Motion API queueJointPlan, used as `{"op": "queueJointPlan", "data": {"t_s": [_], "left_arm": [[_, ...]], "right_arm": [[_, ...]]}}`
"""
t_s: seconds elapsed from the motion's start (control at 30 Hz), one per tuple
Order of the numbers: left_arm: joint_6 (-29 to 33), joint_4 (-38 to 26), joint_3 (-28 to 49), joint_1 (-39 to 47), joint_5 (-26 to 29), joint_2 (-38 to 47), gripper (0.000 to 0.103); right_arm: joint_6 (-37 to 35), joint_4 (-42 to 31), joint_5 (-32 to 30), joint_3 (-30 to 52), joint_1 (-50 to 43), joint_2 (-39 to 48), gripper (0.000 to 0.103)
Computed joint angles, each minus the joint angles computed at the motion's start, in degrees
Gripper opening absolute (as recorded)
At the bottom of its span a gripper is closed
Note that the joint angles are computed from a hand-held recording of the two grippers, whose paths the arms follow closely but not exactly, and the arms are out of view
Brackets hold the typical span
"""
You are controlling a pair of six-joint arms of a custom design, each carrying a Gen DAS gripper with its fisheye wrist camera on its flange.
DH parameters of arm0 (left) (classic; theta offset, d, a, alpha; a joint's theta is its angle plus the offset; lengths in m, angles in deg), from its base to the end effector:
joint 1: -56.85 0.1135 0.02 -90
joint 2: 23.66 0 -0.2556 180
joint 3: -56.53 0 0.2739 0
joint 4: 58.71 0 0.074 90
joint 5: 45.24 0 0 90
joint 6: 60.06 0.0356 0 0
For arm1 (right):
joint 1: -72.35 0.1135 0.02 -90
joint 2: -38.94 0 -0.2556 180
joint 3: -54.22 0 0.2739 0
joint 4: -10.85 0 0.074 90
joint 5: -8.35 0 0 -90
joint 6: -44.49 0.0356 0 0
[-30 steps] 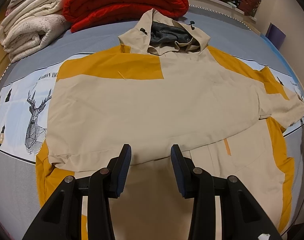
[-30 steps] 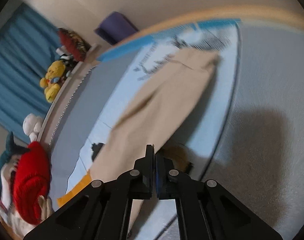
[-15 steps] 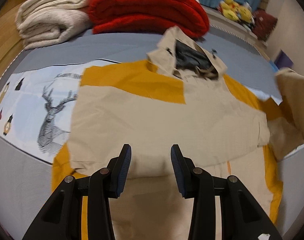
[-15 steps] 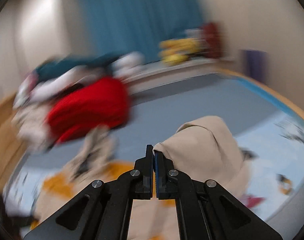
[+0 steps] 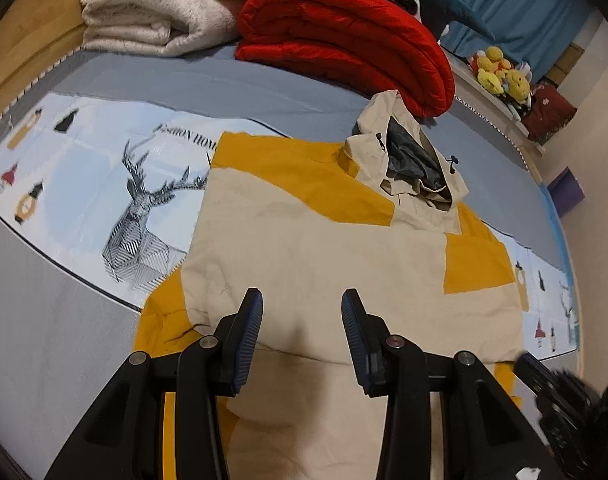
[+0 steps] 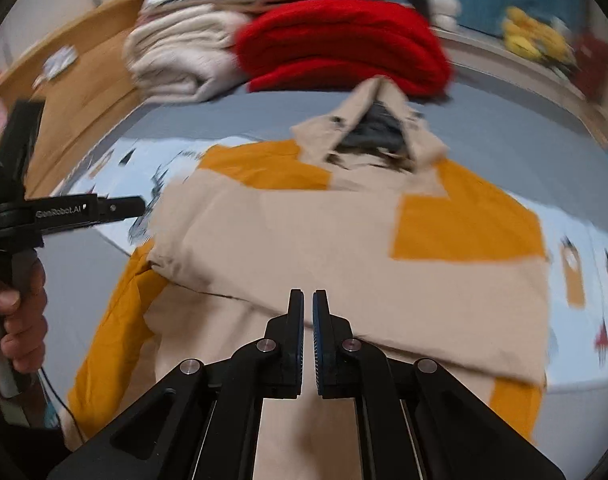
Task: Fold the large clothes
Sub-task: 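Fold the held sleeve across the jacket body with the right tool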
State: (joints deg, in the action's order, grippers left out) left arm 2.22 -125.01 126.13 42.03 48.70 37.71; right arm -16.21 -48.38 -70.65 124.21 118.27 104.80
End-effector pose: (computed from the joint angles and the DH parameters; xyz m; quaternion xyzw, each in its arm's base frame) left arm 0.2184 -0.0603 0.2841 -0.0985 0.9558 -0.1305 0.2442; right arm 0.1795 0.1756 0.2771 -0.1088 0.9438 0.1097 0.2923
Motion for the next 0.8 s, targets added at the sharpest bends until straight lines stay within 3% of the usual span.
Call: {"op": "queueJointPlan", "data": {"t_s": [0.17, 0.27, 0.33, 0.43, 0.6, 0.8], "left_arm": [[-1.5, 1.94, -3.05, 5.55, 6.14, 0.67, 0.038], [-0.42, 2.07, -5.05, 10.47, 7.8, 1.95, 0.038], [0.53, 2.07, -6.2, 13.11, 8.93, 3.4, 0.038], [0.59, 3.12, -7.84, 16.55, 11.71, 6.0, 0.038], [-2.16, 5.39, -9.92, 19.67, 15.1, 10.23, 0.038], [-2.72, 7.73, -9.96, 17.75, 13.47, 13.7, 0.038]], "right_arm": [[10.14, -5.59, 0.4, -5.2, -1.82, -12.75, 0.013], [10.8, -2.97, -3.5, -10.78, -7.15, -17.84, 0.015], [10.07, -0.97, -6.1, -13.26, -11.34, -17.31, 0.015], [8.08, 5.14, -18.6, -17.08, -23.35, -13.3, 0.016], [6.68, 9.96, -28.47, -20.64, -34.28, -6.2, 0.023], [3.94, 11.46, -30.92, -21.92, -43.29, -1.66, 0.038]]}}
